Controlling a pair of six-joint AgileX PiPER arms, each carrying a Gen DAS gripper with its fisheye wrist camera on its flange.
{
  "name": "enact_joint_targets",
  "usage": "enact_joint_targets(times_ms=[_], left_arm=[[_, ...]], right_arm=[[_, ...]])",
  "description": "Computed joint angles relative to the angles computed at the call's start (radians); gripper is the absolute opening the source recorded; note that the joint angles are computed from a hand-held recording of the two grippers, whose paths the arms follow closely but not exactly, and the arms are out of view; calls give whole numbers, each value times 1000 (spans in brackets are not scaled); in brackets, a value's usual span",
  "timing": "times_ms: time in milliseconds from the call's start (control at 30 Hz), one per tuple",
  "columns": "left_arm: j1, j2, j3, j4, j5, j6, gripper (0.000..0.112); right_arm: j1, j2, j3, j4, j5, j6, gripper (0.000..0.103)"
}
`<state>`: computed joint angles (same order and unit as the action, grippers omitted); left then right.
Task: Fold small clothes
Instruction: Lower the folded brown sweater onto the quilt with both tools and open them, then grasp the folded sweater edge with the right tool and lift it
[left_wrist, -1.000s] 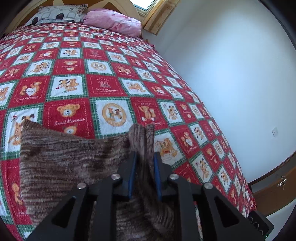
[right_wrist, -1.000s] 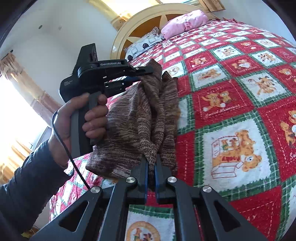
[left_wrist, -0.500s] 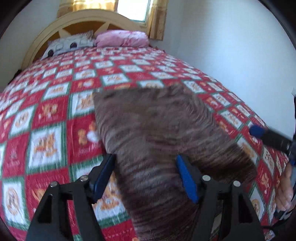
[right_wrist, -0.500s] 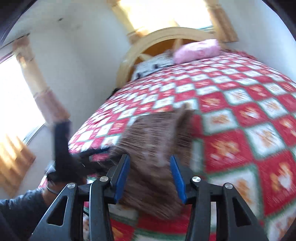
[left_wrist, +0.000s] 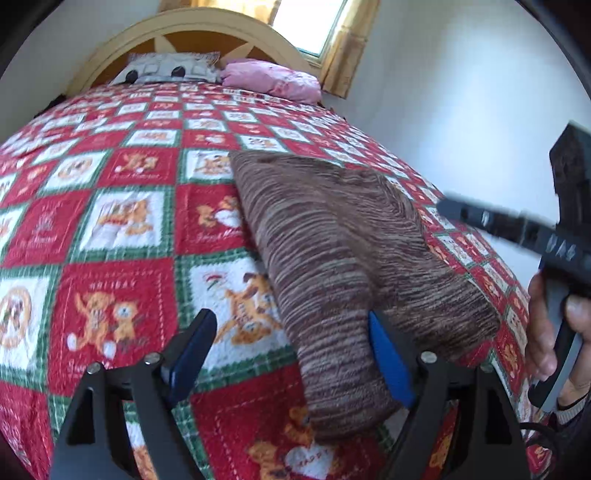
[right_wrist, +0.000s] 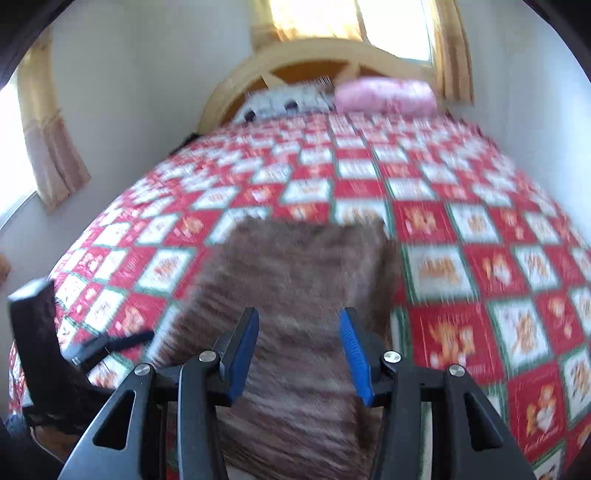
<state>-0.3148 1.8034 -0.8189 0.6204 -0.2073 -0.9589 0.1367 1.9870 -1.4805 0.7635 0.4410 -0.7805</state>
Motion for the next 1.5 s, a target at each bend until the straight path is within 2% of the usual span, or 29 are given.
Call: enact_joint_targets(times_ms=[133,267,333,400,467,600,667,767,800,833,867,933,1000,1033,1067,1133,1167,1233,1333,1367,1500], left_arm=[[27,1,22,79,-44,-90,85],[62,-2,52,158,-94,-185,85],[87,5,57,207,-134,-238,85],[100,5,67,227,-160,-260,85],[98,5,67,220,-159,-254,85],[80,1,65,187,-129,-221,85],[67,3,58,173,-103,-205,85],[40,5,40,158,-62,-173,91],[36,7,35,161,-57,-170,92],[36,7,36,167,-62,-170,94],[41,6,40,173,-70,-170,95],[47,8,40,184,-79,-183,95],[52,11,39,203,-84,-203,95],[49,10,38,199,-78,-199,95],[44,9,38,186,-71,-185,95],[33,10,33,164,-53,-161,95],[28,11,28,159,-42,-155,95],[23,12,25,162,-35,-154,96],[21,17,15,186,-24,-177,97],[16,18,11,187,-14,-177,98],[-25,25,-20,103,73,-87,99]], right_arm=[[34,151,-245,45,262,-5,47],[90,446,-645,-75,585,269,49],[100,531,-779,-86,646,301,50],[101,526,-781,-90,651,333,50],[95,457,-670,-54,593,277,50],[87,249,-339,-19,369,102,49],[64,195,-251,-23,285,55,50],[5,203,-222,-165,217,195,50],[-31,236,-240,-152,234,215,49],[-74,271,-285,-100,292,210,49],[-103,279,-291,-29,316,166,49],[-120,280,-305,-6,349,165,49],[-97,241,-277,-65,301,187,50],[-82,207,-237,-78,243,175,50],[-79,182,-210,-52,212,134,50],[-79,168,-209,34,220,37,50],[-75,179,-236,32,237,30,50],[-57,242,-352,-65,285,110,50],[-47,414,-595,-325,417,375,50],[-49,435,-618,-345,413,401,50],[-38,388,-540,-346,352,351,50]])
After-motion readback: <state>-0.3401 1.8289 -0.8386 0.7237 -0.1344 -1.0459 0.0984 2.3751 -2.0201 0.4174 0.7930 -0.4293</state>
